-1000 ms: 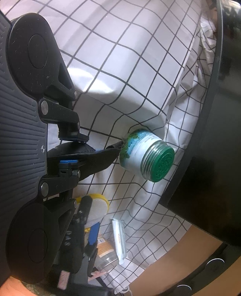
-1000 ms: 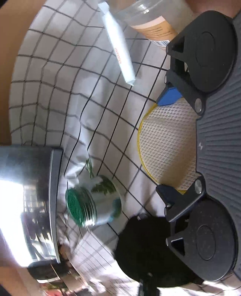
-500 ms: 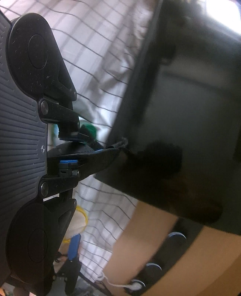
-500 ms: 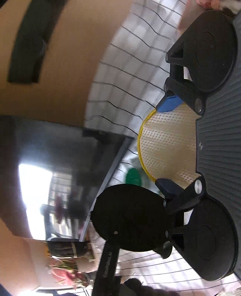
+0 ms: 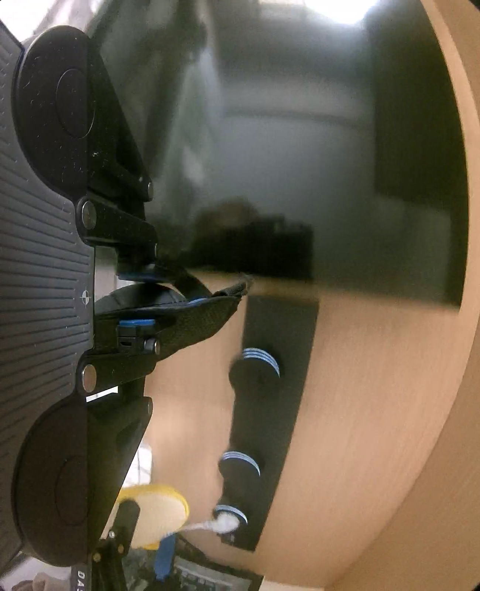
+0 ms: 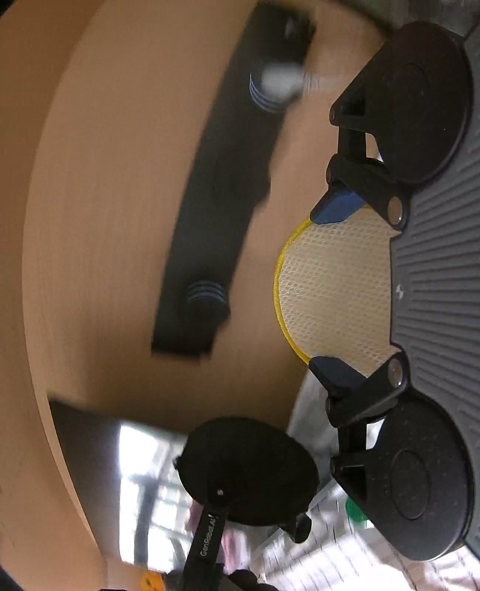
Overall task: Organize soft objects
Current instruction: 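Release the eye mask with the left tool while the right tool releases the sponge into the box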
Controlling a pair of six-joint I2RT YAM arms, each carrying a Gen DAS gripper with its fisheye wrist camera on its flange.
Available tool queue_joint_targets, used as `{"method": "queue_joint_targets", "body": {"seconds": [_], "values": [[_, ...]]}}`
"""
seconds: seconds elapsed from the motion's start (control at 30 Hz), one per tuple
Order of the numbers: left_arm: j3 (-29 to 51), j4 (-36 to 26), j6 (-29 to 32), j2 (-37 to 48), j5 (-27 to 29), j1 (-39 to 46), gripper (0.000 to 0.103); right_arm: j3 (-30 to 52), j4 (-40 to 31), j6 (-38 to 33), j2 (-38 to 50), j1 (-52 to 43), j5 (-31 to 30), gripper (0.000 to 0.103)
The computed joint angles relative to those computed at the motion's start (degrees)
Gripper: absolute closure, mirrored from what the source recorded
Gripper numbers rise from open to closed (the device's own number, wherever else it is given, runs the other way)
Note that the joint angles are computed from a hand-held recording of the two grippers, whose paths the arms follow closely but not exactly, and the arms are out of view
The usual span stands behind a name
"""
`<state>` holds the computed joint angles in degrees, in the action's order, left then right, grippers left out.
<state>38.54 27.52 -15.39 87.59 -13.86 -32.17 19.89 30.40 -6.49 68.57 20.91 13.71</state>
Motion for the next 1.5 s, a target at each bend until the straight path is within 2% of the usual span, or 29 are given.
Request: {"method": "queue_joint_targets", "body": {"seconds": [0.13, 0.37, 0.4, 0.53, 0.67, 0.7, 0.77, 0.9, 1.0, 1.13, 1.33, 1.5], "values": [[8.04, -0.61, -1.9, 7.83, 2.74, -4.14, 0.082, -3.53, -1.71, -0.8, -5.74, -9.68, -4.0, 0.024], [24.73, -4.05, -7.46, 24.4, 10.33, -11.72, 0.082, -6.97, -2.07, -0.91, -8.43, -23.66, -10.01, 0.024], [26.98, -4.75, -8.26, 26.65, 11.24, -12.74, 0.082, -8.19, -3.13, -1.61, -10.83, -27.12, -12.53, 0.024], [36.0, -6.85, -10.52, 36.24, 14.07, -16.4, 0.082, -8.15, -1.43, -2.24, -8.96, -31.98, -15.35, 0.024], [42.28, -6.41, -13.81, 44.4, 16.85, -18.63, 0.082, -7.93, -1.58, -2.04, -7.72, -33.54, -16.14, 0.024], [45.4, -8.28, -13.94, 46.86, 17.34, -18.83, 0.081, -7.63, -1.19, -1.91, -6.31, -33.89, -16.32, 0.024], [51.07, -14.18, -11.62, 50.69, 15.71, -19.89, 0.081, -6.97, -1.41, -1.59, -4.58, -34.77, -17.0, 0.024], [52.09, -15.28, -7.02, 53.31, 9.56, -21.06, 0.081, -6.1, -0.15, 0.35, 1.8, -36.65, -19.79, 0.024], [53.98, -15.07, -7.88, 54.99, 9.39, -20.39, 0.081, -5.58, 2.8, 2.29, 9.35, -36.7, -20.55, 0.024], [44.72, -7.77, -12.66, 49.52, 8.88, -18.3, 0.081, -3.01, 7.63, 5.23, 23.92, -37.31, -24.99, 0.024], [28.87, 1.4, -12.47, 39.59, 5.98, -17.76, 0.082, 5.81, 9.37, 8.81, 43.35, -34.73, -27.51, 0.024], [8.74, 14.94, -12.27, 31.19, 0.74, -19.54, 0.082, 6.41, 14.79, 9.75, 48.92, -34.53, -27.94, 0.02]]}}
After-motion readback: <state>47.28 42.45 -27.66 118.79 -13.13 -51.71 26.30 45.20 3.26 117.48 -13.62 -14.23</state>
